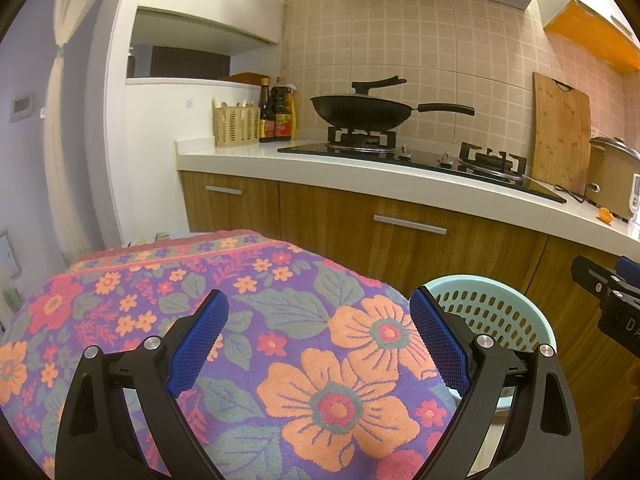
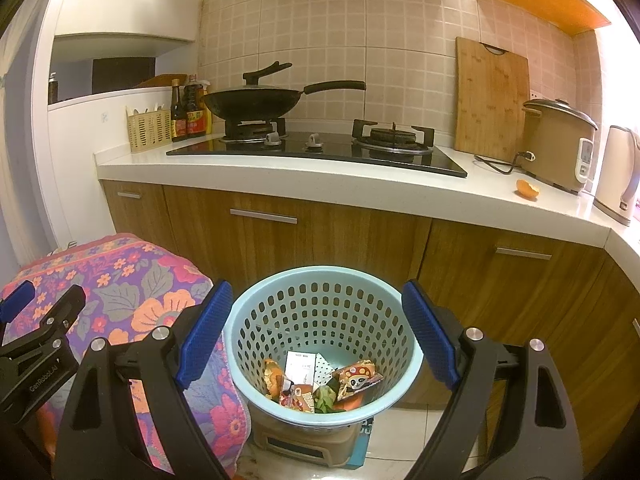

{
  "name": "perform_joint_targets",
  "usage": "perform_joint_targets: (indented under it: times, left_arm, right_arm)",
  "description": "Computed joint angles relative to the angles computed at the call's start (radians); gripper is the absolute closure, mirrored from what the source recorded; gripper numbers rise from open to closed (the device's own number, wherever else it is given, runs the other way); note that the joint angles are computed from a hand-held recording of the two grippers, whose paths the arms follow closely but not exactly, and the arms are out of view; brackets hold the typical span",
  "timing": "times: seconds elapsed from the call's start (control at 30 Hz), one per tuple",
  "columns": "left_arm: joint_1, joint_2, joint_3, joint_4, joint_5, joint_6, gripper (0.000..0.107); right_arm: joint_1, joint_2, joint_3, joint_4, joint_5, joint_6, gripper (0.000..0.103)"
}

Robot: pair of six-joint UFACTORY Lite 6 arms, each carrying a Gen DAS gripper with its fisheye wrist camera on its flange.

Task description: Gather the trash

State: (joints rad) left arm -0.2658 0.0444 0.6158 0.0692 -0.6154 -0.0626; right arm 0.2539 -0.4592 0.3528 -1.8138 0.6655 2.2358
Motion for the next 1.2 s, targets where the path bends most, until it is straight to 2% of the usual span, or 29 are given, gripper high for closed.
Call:
perform_joint_targets:
  times: [1.2]
  left_arm:
    - [-0.011,-0.017,0.012,-0.054,0.031,0.052,0.018]
  right_arm:
    - [0.005,0.021,0.002,-0.009,-0.003,0.029,0.021]
